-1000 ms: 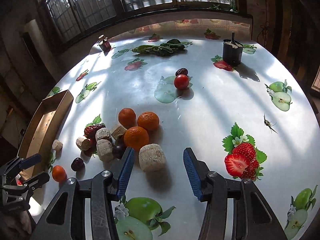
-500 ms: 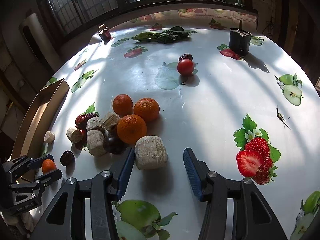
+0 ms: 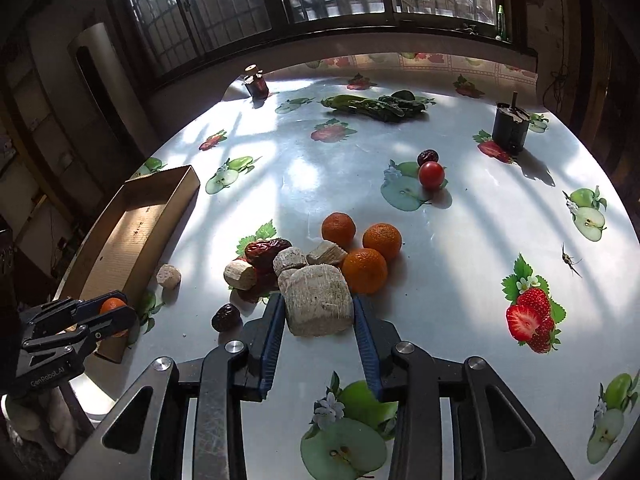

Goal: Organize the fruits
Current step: 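Grasp a mandarin orange with the left gripper while the right gripper grasps a white cake, then carry both items into the cardboard box and open both grippers, then move both open grippers back to the fruit pile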

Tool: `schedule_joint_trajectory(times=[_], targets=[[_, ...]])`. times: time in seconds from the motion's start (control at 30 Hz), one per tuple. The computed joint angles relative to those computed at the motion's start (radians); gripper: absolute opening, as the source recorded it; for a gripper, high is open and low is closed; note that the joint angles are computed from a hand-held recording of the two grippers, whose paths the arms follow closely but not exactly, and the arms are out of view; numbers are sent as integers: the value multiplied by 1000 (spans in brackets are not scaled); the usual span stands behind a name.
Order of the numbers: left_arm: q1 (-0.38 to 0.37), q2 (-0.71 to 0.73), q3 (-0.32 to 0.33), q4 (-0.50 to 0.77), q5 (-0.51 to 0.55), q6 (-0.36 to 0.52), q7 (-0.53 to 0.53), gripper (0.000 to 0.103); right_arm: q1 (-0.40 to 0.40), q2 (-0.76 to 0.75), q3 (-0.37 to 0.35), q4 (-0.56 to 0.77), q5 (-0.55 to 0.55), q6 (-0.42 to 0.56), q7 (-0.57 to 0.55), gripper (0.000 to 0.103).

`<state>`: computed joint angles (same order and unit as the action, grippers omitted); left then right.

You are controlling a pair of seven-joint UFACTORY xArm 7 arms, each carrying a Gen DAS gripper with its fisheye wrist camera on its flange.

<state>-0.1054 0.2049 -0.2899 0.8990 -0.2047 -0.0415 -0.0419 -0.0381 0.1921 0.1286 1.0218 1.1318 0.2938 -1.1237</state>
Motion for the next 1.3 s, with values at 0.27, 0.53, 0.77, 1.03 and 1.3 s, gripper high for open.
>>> schedule_joint_trajectory(times=[0.27, 0.53, 0.77, 1.03, 1.3], targets=[[23, 23, 197, 145, 69, 118, -86, 31, 142, 77, 68, 184, -106, 79, 128, 38], [90, 272, 239, 432, 79, 289, -114, 31, 345, 452, -2, 587, -532, 94, 556, 38], [105, 376, 249, 517, 86, 347, -147, 31, 400, 624, -40, 789, -741, 174, 728, 38], [120, 382, 230, 531, 80, 347, -143, 42, 385, 654, -9, 822, -877, 159, 810, 39], [92, 168, 239, 307, 76, 197, -178, 55, 231, 483, 153, 581, -839, 13, 784, 42]])
